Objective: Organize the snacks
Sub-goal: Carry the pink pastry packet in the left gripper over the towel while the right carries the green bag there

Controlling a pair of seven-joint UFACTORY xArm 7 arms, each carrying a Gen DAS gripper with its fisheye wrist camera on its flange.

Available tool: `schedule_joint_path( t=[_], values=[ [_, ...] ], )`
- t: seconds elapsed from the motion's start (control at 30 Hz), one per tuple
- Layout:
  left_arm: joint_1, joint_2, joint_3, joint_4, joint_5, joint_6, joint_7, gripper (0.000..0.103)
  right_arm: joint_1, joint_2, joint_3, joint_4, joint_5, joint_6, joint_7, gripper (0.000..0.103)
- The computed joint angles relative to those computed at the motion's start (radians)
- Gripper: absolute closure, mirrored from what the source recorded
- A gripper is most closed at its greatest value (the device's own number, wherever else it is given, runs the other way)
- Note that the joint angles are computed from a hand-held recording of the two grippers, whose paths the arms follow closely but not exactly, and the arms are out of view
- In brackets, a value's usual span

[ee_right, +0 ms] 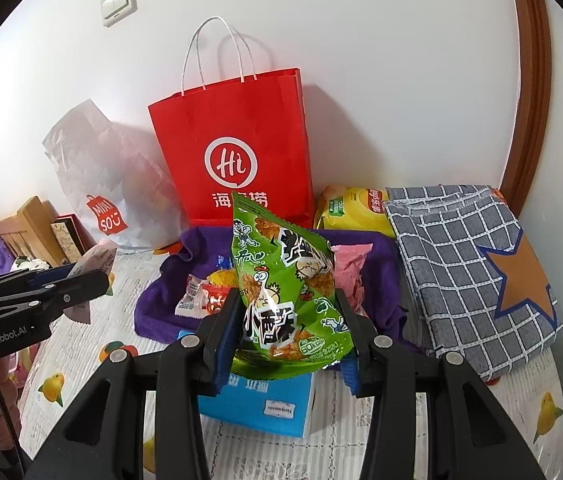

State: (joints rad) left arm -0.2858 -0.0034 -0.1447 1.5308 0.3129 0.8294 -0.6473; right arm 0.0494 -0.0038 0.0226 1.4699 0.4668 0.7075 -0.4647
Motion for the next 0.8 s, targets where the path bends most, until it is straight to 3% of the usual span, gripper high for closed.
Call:
schedule_joint_path(
  t=[0.8],
  values=[
    [0.007, 0.057, 0.026, 0.052, -0.011, -0.006, 0.034, 0.069, -0.017, 0.115, 0.031, 0.129, -0.034, -0.001, 0.027, 0.06]
  ],
)
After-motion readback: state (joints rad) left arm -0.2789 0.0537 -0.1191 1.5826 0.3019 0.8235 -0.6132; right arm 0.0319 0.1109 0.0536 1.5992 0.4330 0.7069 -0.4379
